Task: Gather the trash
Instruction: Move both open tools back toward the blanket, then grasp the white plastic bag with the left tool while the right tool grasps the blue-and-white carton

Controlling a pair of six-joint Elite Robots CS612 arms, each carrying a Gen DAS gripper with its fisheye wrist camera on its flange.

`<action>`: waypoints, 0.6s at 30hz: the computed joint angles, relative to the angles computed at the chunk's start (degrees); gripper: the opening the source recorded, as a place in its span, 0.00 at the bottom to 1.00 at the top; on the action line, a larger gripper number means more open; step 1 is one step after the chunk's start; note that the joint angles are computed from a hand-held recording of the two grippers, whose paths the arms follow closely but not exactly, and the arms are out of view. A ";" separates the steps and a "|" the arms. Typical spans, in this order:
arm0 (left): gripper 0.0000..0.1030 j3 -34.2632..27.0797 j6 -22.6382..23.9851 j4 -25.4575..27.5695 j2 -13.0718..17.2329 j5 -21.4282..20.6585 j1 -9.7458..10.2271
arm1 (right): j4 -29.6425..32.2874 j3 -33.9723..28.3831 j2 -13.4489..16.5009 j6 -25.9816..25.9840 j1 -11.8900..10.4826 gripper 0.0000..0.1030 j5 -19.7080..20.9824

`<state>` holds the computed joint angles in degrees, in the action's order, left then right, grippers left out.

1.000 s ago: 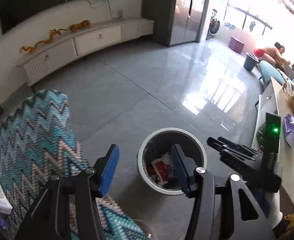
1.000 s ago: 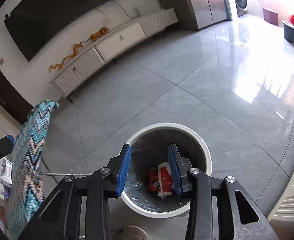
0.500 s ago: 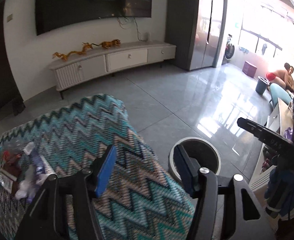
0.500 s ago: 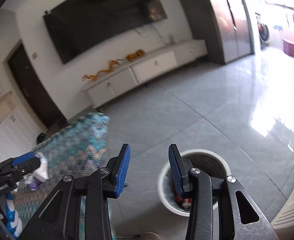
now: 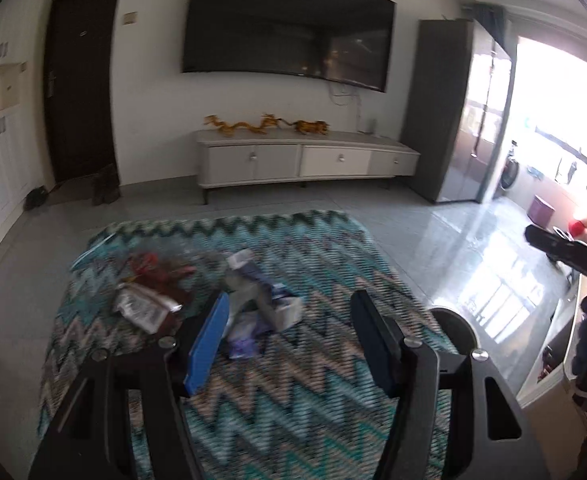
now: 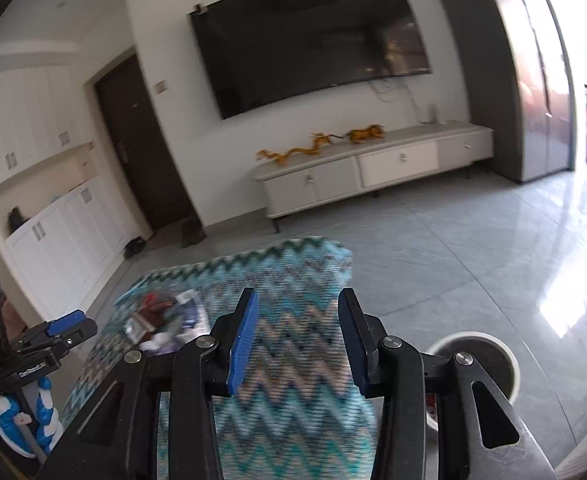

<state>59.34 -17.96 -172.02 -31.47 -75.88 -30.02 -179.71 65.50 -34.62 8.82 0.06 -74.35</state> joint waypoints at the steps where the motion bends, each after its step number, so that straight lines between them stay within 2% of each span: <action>1: 0.59 1.17 -0.79 -0.39 -0.43 0.19 0.48 | 0.33 -0.25 0.00 -0.58 0.41 0.40 0.31; 6: 0.59 6.77 -4.27 -2.39 -2.22 0.16 2.98 | 3.03 -2.70 0.74 -3.92 2.80 0.40 1.95; 11: 0.59 9.84 -6.68 -2.84 -2.83 -1.16 4.78 | 6.84 -6.10 2.46 -6.46 4.62 0.40 2.94; 18: 0.59 9.30 -7.29 -0.62 -1.51 -4.42 5.87 | 13.22 -11.76 5.89 -8.05 6.16 0.40 3.08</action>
<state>68.64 -25.25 -172.63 -32.98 -80.30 -24.15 -166.49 53.74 -28.73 0.77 6.22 -71.26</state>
